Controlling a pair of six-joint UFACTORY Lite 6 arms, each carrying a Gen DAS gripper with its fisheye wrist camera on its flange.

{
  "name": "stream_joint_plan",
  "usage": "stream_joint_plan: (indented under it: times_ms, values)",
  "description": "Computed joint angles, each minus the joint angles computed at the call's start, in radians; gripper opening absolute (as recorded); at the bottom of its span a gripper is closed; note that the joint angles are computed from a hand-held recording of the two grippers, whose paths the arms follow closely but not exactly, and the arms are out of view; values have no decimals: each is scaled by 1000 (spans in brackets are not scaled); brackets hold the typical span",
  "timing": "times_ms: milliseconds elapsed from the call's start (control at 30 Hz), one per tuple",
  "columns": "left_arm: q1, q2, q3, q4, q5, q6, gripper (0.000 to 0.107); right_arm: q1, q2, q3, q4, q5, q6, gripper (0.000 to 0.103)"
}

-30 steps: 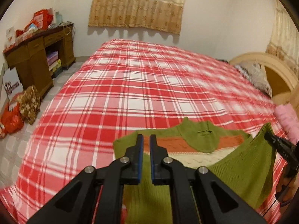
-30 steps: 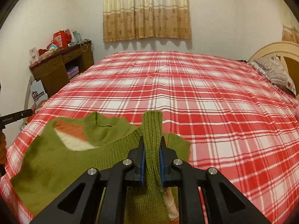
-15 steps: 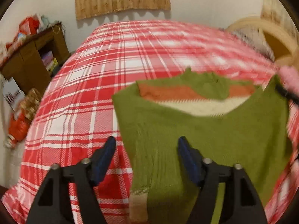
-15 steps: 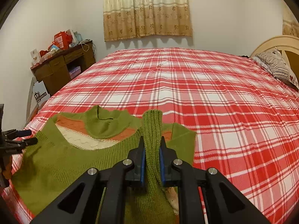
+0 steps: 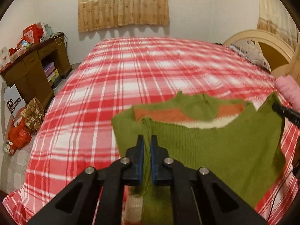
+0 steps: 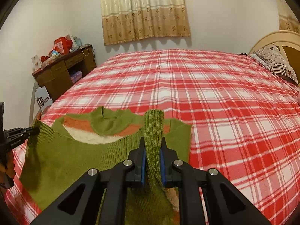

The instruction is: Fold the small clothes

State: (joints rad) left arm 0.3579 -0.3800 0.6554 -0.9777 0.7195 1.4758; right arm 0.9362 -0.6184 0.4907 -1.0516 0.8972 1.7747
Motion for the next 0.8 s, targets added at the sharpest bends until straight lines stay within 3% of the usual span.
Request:
stream_joint_plan:
  times_ms: [67,167,333,433,467,533,600,667,800]
  values:
    - [-76,51,67,10,-58,-76,6,-81,31,41,-7,-56,-53,12]
    - [-175,183,204,14,-152,-187,4,-291,136,120,0,-223,-167,12]
    - [-267,406,402,54,-315,-350,4,-481,342,215,-122,-364,-142,12]
    - [-236,466,445,115,-215,-339,4,-546,395,201,-160,-451,-75,12]
    - [-231,460,431,152,-198,-335,8,-548,390,187,-170,-461,-58,12]
    - [-215,416,352,168,-196,-238,27,-516,374,148,-213,-437,-15,12]
    - [-208,350,248,125,-247,-130,64,-484,355,116,-237,-406,10,12]
    - [-204,303,160,97,-275,-59,68,-474,321,86,-232,-409,22,12]
    - [-248,304,98,151,-284,-116,68,-465,264,61,-193,-405,6,12]
